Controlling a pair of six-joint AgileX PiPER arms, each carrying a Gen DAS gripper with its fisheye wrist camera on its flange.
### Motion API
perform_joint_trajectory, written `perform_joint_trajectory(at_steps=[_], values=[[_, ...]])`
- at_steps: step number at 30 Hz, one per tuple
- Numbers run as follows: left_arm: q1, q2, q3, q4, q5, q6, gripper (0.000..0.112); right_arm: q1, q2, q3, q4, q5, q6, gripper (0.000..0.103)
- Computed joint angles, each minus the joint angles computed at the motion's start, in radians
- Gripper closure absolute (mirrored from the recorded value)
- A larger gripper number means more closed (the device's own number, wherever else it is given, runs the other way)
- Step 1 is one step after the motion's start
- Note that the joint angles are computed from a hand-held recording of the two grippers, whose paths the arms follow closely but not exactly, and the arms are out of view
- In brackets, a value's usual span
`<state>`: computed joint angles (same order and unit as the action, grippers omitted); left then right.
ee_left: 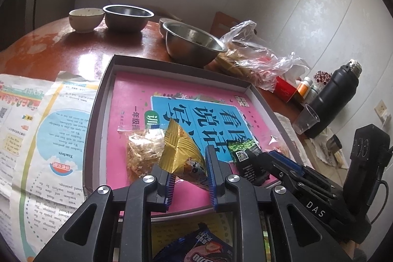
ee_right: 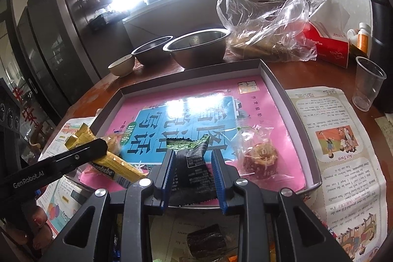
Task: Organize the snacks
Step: 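Open the left gripper to drop the wafer bar while the right gripper releases the pea bag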
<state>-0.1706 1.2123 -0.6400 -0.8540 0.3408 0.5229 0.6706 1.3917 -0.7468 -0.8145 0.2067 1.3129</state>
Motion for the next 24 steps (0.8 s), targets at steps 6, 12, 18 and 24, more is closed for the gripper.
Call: perform_joint_trajectory(at_steps=[6,12,18,24], values=[[-0.028,-0.003,-0.005,0.125,-0.028,-0.128,0.083,0.004,-0.009,0.005,0.000,0.003,0.005,0.073],[-0.039,-0.004,-0.010,0.261,-0.041,-0.261,0.068,0.004,-0.014,0.008,0.006,0.004,-0.001,0.072],[-0.048,-0.009,-0.015,0.377,-0.044,-0.376,0.059,0.000,-0.024,0.012,0.019,0.005,-0.011,0.070],[-0.049,-0.029,-0.016,0.448,-0.035,-0.446,0.050,-0.006,-0.039,0.020,0.020,0.006,-0.014,0.069]])
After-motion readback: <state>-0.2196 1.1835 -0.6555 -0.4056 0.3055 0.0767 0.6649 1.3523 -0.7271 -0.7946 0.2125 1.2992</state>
